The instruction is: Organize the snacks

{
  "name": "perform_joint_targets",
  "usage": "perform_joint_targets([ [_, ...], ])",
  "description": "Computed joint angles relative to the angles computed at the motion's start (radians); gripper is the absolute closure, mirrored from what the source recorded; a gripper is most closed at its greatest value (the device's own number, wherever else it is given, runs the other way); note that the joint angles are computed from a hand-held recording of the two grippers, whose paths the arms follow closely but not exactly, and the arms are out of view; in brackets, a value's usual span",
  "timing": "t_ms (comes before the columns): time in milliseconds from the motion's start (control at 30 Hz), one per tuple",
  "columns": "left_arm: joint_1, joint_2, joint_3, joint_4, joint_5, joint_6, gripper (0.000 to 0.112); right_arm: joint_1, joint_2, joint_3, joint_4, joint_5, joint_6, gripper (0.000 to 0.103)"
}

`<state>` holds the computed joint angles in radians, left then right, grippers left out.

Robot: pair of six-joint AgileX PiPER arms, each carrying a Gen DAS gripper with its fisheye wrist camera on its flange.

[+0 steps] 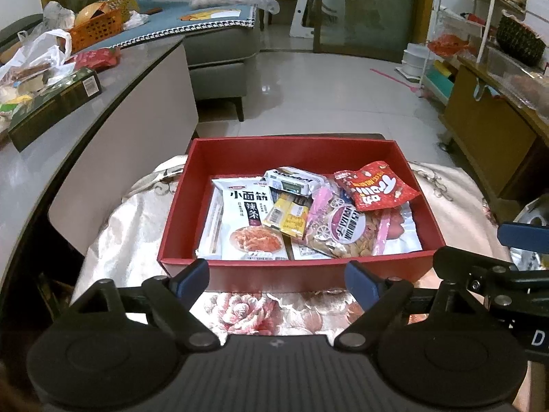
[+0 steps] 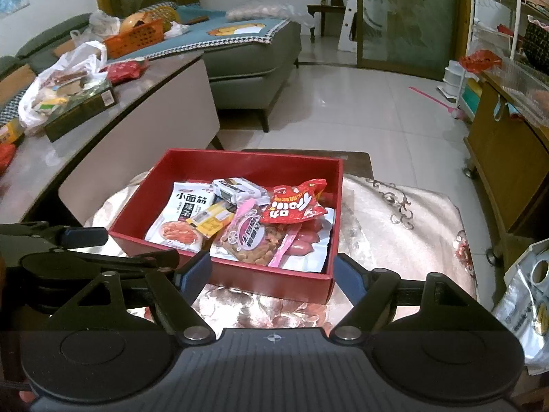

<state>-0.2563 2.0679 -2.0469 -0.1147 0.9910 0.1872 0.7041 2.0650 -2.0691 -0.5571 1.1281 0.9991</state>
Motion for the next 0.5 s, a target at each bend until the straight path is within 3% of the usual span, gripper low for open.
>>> perform_joint_targets([
  [500, 0.002, -0.072, 0.107, -0.02, -0.045, 0.027, 0.03, 0.02, -0.053, 0.073, -0.014, -0.027, 0.039, 0.019],
])
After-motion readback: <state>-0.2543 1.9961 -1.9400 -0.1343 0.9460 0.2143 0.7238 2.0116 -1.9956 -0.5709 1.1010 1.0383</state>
